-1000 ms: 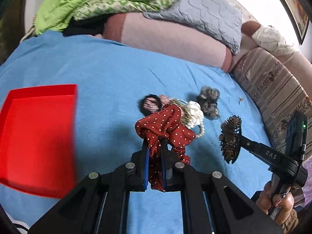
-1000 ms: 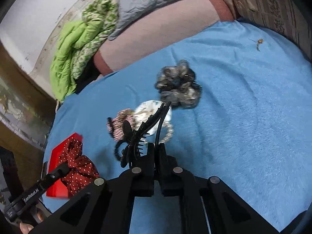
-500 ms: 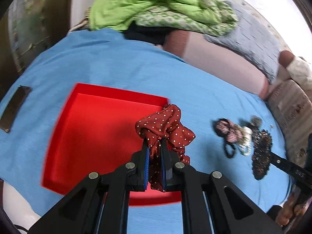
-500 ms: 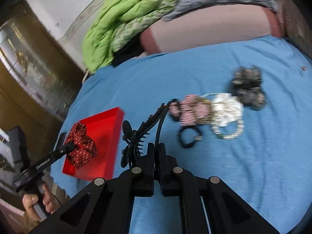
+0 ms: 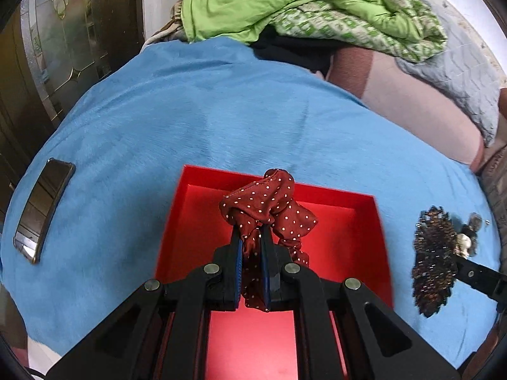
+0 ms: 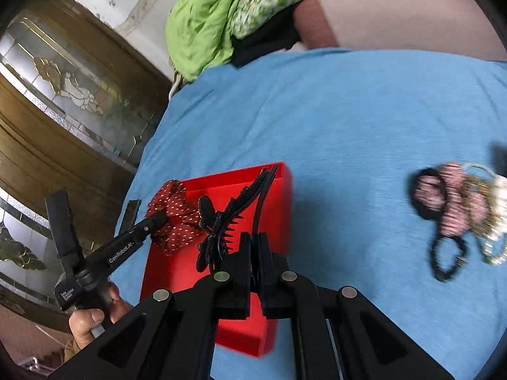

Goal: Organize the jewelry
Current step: 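Carry scrunchie into the red tray and open left tool while right tool releases the clip there, then withdraw both open tools from the red tray back toward the pile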

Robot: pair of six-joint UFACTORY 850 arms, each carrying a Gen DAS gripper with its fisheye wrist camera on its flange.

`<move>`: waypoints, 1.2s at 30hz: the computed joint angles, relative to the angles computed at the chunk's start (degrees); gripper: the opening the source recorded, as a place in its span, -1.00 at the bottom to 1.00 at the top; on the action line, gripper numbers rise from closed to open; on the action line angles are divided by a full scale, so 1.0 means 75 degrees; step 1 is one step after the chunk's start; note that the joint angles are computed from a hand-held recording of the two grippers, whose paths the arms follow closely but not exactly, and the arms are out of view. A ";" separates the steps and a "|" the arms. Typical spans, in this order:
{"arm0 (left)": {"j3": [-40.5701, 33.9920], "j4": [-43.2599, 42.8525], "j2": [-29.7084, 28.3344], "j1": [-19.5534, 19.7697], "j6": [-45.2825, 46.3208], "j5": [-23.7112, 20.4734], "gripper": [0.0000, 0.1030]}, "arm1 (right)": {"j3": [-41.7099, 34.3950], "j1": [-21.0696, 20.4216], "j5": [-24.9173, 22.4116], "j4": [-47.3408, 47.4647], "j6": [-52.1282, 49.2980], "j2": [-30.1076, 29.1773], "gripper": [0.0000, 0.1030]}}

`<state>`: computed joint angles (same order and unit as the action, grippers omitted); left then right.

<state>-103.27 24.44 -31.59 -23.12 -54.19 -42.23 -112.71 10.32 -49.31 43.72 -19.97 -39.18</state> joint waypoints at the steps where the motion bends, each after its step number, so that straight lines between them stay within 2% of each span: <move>1: -0.0085 0.0000 -0.0085 0.0059 0.0054 -0.0050 -0.82 | -0.0271 0.0034 -0.0133 -0.0012 0.0136 -0.0221 -0.90; 7: -0.0190 -0.0400 -0.0271 0.0382 0.0246 -0.0002 -0.81 | -0.1925 0.0219 -0.0781 -0.0320 0.1103 -0.1538 -0.90; 14: -0.0038 -0.0691 -0.0287 0.0474 0.0446 0.0158 -0.77 | -0.2539 0.0322 -0.0901 -0.0714 0.1551 -0.2090 -0.90; 17: 0.0033 -0.0643 -0.0262 0.0473 0.0341 0.0240 -0.61 | -0.2933 0.0377 -0.0984 -0.0936 0.1802 -0.2334 -0.84; 19: 0.0047 -0.0557 -0.0255 0.0465 0.0234 0.0276 -0.39 | -0.2970 0.0421 -0.0883 -0.1122 0.1869 -0.2350 -0.83; 22: 0.0137 -0.0482 -0.0174 0.0452 0.0140 0.0381 -0.26 | -0.2654 0.0430 -0.0628 -0.1257 0.1695 -0.2131 -0.75; 24: 0.0178 -0.0515 -0.0120 0.0454 0.0125 0.0433 -0.16 | -0.2468 0.0434 -0.0430 -0.1244 0.1515 -0.1982 -0.35; 26: 0.0303 -0.0548 0.0000 0.0459 0.0050 0.0561 -0.08 | -0.2275 0.0475 -0.0167 -0.1274 0.1314 -0.1800 -0.12; 29: 0.0441 -0.0488 0.0169 0.0431 -0.0047 0.0617 -0.08 | -0.1742 0.0458 0.0117 -0.1094 0.0720 -0.1375 -0.11; 33: 0.0761 -0.0143 0.0502 0.0334 -0.0386 0.0667 -0.07 | -0.0429 0.0453 0.0810 -0.1204 0.0183 -0.0484 0.01; 36: 0.1164 0.0273 0.0857 0.0199 -0.0925 0.0705 -0.07 | 0.0718 0.0494 0.1285 -0.1674 0.0089 0.0194 0.02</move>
<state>-94.54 26.49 -25.16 -21.62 -61.13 -36.95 -107.33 14.02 -39.67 31.17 -19.31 -37.72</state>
